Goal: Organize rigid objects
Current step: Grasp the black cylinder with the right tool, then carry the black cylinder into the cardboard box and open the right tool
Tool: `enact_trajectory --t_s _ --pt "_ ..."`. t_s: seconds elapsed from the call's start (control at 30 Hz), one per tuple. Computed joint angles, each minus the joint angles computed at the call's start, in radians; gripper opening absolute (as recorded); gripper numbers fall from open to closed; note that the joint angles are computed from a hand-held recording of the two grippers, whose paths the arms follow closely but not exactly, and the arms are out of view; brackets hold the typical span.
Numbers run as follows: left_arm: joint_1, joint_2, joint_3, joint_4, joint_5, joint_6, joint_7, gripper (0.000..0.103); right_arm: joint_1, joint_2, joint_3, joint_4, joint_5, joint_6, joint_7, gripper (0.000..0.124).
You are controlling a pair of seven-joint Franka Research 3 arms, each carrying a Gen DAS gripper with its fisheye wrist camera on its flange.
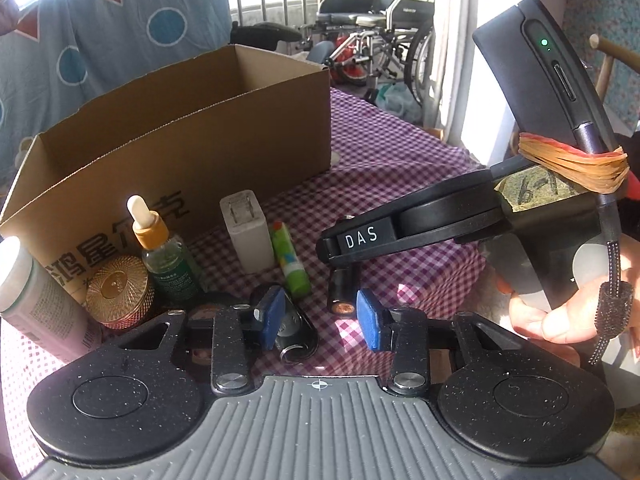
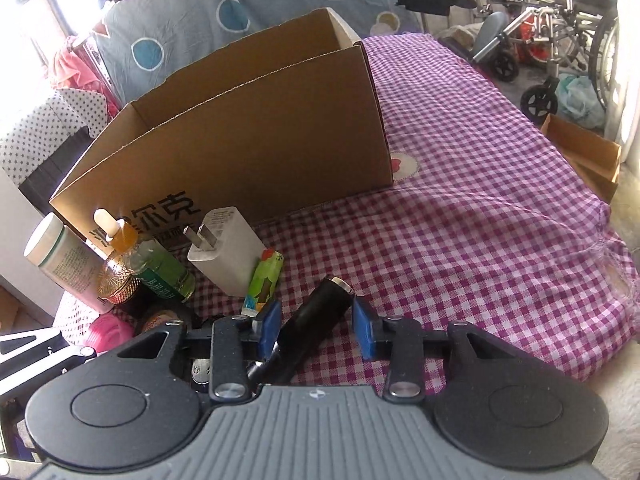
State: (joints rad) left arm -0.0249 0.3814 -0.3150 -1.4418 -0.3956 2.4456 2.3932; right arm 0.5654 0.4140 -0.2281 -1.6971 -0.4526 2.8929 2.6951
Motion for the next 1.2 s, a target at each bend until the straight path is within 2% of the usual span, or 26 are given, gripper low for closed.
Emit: enact_trajectory --t_s 0.17,0.23,0.33,0.37,0.47,0.57,0.73,0.8,0.9,0.97,1.1,1.2 --pt "-0.023 0.035 -0.002 0.054 0.041 -0.042 -0.008 0.037 -0.032 -0.02 0.026 -0.031 0.032 0.015 -0.058 0.025" --pt "-0.033 0.058 -0.004 0.09 0.061 -0.076 -0.009 0.037 -0.051 -0.031 0.04 -0.052 0.062 0.034 -0.082 0.023" --pt "-0.056 0.101 -0.003 0.156 0.1 -0.138 -0.019 0.038 -0.113 -0.043 0.101 -0.082 0.167 0.078 -0.174 0.023" --pt "-0.061 0.106 -0.004 0.16 0.105 -0.133 -0.022 0.038 -0.128 -0.046 0.115 -0.089 0.203 0.087 -0.205 0.024" --pt "-0.077 0.136 -0.003 0.206 0.124 -0.149 -0.047 0.039 -0.128 -0.056 0.107 -0.11 0.258 0.105 -0.247 0.024" --pt "-0.094 0.186 0.006 0.293 0.152 -0.206 -0.106 0.041 -0.213 -0.068 0.197 -0.141 0.399 0.146 -0.363 0.024" --pt "-0.086 0.238 -0.006 0.399 0.137 -0.321 -0.149 0.044 -0.392 -0.066 0.403 -0.163 0.64 0.193 -0.579 0.024" --pt "-0.076 0.235 -0.015 0.399 0.12 -0.336 -0.138 0.045 -0.474 -0.06 0.497 -0.166 0.734 0.202 -0.668 0.023" --pt "-0.078 0.231 -0.019 0.396 0.11 -0.348 -0.119 0.047 -0.545 -0.057 0.583 -0.168 0.841 0.207 -0.759 0.023" --pt "-0.092 0.232 -0.013 0.397 0.122 -0.343 -0.118 0.047 -0.536 -0.059 0.575 -0.166 0.872 0.203 -0.779 0.023" --pt "-0.124 0.249 -0.003 0.409 0.151 -0.32 -0.133 0.047 -0.473 -0.073 0.511 -0.172 0.904 0.205 -0.784 0.023" --pt "-0.143 0.275 0.005 0.44 0.179 -0.316 -0.159 0.046 -0.449 -0.069 0.489 -0.165 0.945 0.204 -0.808 0.023"
